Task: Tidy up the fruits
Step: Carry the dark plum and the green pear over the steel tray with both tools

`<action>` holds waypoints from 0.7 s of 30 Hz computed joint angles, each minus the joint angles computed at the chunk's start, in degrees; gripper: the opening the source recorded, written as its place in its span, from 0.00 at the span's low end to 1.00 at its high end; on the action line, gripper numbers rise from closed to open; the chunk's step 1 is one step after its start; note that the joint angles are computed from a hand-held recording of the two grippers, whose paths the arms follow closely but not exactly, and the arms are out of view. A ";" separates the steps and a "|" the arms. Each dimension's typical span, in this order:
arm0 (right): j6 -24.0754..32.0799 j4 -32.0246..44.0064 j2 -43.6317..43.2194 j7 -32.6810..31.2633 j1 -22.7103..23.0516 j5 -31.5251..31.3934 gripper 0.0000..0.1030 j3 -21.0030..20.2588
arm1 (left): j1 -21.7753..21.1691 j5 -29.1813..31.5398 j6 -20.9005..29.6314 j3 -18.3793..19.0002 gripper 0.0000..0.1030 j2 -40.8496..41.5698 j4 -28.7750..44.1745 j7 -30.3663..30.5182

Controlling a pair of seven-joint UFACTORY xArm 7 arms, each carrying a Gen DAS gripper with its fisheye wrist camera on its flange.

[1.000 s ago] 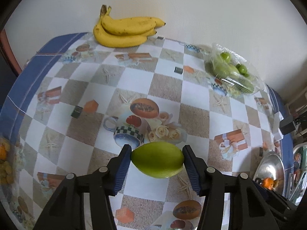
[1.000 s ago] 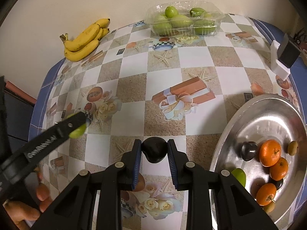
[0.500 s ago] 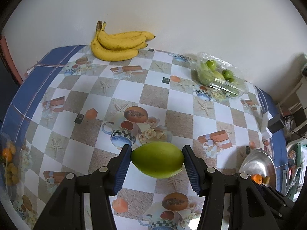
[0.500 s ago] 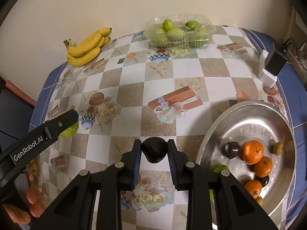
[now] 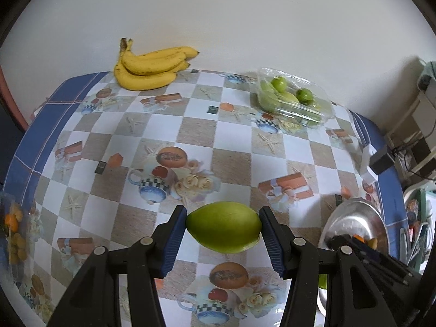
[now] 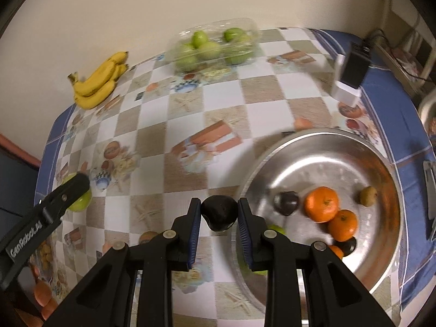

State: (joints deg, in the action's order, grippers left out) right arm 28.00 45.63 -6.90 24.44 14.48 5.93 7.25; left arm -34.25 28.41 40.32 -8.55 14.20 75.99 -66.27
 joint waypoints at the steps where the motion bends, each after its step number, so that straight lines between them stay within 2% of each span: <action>1: 0.14 -0.42 -0.43 0.48 -0.39 -0.35 0.27 -0.24 | -0.09 -0.21 0.00 -0.20 0.56 0.36 0.44 0.39; 14: 1.33 -5.99 -5.45 4.04 -6.56 -2.70 0.27 -3.37 | -3.69 -5.73 -1.56 -0.96 0.56 6.98 8.02 7.77; 17: 1.43 -7.04 -6.30 3.93 -7.62 -2.38 0.27 -4.06 | -4.43 -7.84 -2.86 -1.27 0.56 8.66 9.78 10.29; 21: 0.55 -8.21 -6.99 3.51 -8.75 -1.44 0.27 -4.87 | -6.75 -8.42 -1.97 -0.81 0.56 11.70 14.00 13.06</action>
